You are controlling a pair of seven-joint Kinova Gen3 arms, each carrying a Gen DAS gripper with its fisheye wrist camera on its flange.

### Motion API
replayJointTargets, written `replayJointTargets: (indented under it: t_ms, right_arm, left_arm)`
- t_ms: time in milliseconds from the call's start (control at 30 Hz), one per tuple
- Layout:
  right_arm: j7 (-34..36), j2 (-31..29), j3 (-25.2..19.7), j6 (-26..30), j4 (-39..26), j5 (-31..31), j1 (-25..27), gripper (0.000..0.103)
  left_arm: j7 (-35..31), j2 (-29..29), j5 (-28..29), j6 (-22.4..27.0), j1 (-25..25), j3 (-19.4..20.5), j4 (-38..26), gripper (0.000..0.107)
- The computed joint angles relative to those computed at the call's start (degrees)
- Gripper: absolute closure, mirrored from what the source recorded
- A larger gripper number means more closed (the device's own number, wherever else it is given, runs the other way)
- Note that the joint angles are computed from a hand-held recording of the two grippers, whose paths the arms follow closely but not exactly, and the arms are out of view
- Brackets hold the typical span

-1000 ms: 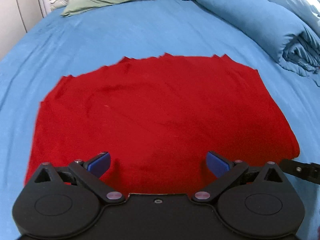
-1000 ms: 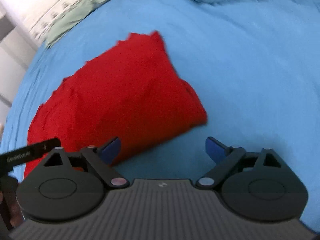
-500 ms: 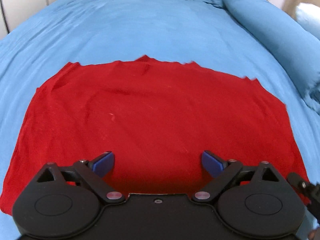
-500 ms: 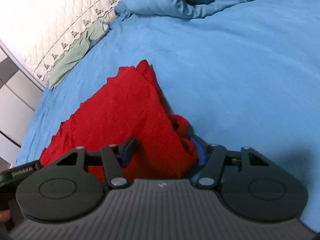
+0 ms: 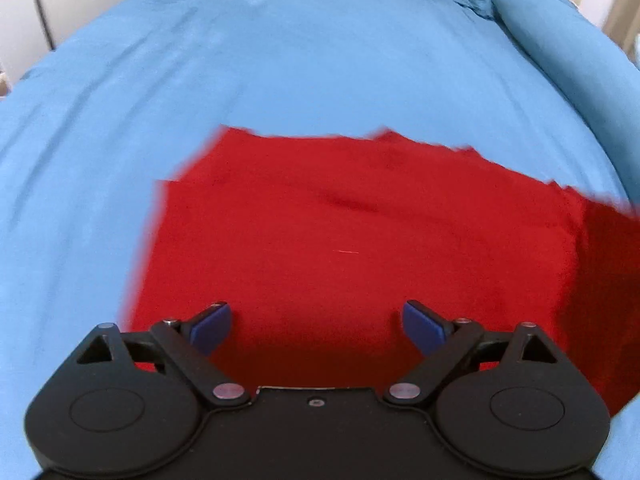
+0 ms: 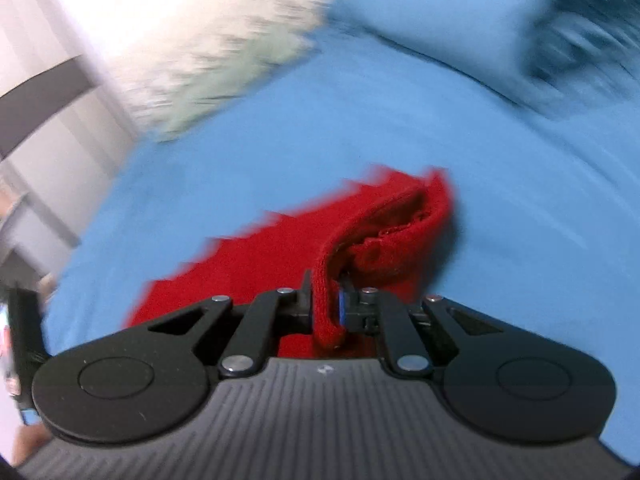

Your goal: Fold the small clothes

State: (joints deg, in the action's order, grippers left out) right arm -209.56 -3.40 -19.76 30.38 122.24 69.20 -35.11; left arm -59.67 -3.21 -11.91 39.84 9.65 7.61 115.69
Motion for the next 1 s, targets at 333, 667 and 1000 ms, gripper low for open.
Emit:
replayJointTargets:
  t_ms: [333,667,1000]
  right_arm:
    - [14.9,21.2,-3.7,-17.2,-16.0,6.7,-6.0,0.079]
    - [27.2,26.1,-20.5,0.7,-20.1,2.8,-1.0,0.009]
    - [29.6,18.2,-2.0,23.8,-13.7,-12.6,-25.1,0.009]
  left_arm:
    - [-23.1,-14.5,0.7,4.6,-6.8,-19.3,9.2,0.012]
    - [-41.2,-17.2,14.5,7.6,-18.7,-25.7,9.5,0.013]
    - [-49.3,-17.3,25.0,10.9,-18.1,-21.5,7.2,0.013]
